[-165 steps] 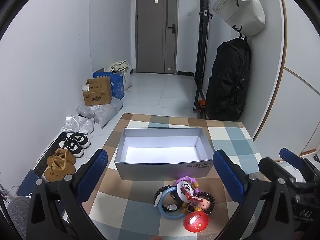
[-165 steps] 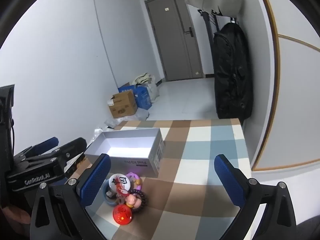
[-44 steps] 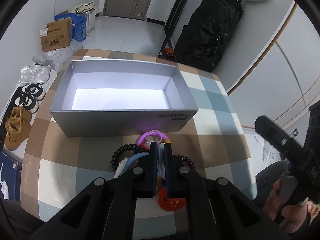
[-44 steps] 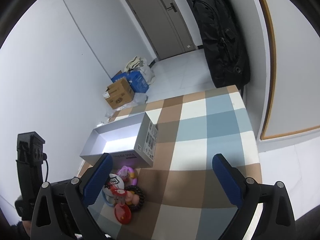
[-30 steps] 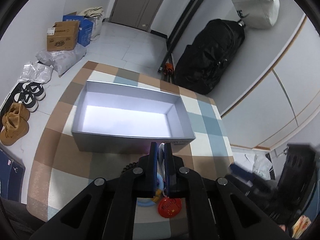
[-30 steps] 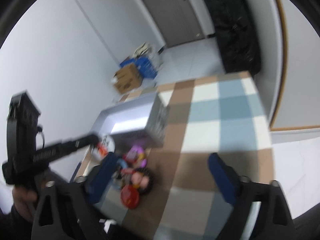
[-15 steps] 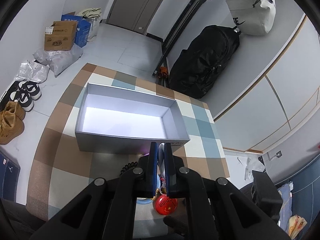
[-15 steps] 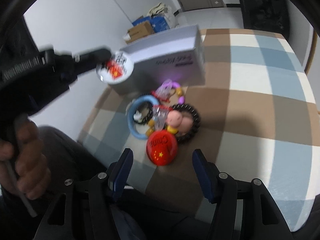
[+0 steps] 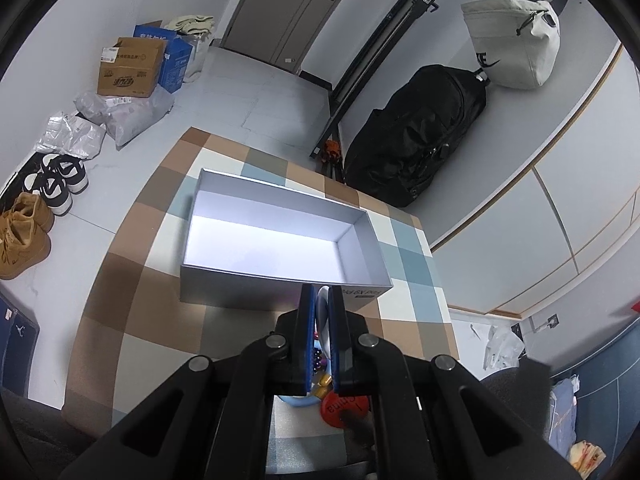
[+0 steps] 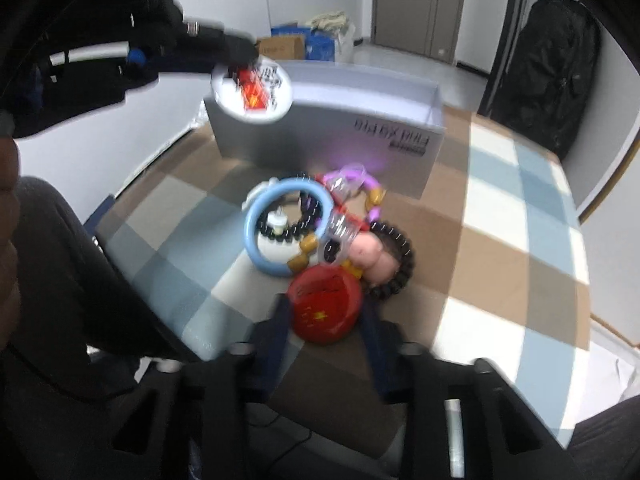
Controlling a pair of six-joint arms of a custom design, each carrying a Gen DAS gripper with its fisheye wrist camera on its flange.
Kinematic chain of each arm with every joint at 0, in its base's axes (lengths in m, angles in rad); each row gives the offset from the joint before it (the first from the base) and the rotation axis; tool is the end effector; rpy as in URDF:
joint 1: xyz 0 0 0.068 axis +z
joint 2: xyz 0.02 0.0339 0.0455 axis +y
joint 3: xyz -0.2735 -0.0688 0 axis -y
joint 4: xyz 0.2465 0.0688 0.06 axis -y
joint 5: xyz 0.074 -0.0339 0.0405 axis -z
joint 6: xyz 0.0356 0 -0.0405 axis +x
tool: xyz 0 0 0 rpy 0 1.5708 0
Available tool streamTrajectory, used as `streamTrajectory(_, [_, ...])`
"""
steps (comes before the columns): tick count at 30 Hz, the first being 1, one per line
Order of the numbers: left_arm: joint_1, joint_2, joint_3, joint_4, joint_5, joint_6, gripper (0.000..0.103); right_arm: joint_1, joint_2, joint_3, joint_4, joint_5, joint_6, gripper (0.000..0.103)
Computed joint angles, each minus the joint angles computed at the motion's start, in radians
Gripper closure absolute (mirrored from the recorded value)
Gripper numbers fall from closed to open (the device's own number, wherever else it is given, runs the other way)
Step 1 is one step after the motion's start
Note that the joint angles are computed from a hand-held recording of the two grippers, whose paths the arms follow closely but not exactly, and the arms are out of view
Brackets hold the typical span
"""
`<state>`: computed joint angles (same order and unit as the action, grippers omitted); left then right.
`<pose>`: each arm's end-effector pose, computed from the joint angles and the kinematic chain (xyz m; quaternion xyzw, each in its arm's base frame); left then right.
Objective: Organize jewelry
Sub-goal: 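Lift the white badge with the left gripper while the right gripper grasps the red flag badge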
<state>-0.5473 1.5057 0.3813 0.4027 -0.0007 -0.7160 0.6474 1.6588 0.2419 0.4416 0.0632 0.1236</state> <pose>0.2092 -0.1275 0.1176 -0.0769 0.9080 -0.2430 0.3326 0.1629 0.1204 0.0609 -0.2384 0.9253 0.0823 0.2831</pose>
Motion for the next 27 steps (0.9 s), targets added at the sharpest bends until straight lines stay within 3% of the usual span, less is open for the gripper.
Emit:
streamTrajectory(3, [-0.002,-0.001,-0.004,0.004,-0.003,-0.002,0.101,-0.045,-0.05,-0.003,-0.045,-0.059,-0.007,0.089])
streamTrajectory(7, [0.007,0.008,-0.001,0.002,0.01,-0.009,0.101,-0.129,-0.005,0.014,-0.02,-0.152,-0.021,0.088])
streamTrajectory(12, [0.011,0.01,0.002,0.003,0.015,-0.012,0.101,-0.232,0.093,0.061,-0.008,-0.3,-0.027,0.079])
streamTrajectory(21, [0.026,-0.001,-0.005,-0.001,0.031,-0.016,0.101,-0.207,0.03,0.023,0.021,-0.311,-0.007,0.094])
streamTrajectory(27, [0.031,-0.006,-0.012,0.009,0.031,-0.022,0.101,-0.167,-0.035,-0.009,0.016,-0.314,-0.02,0.097])
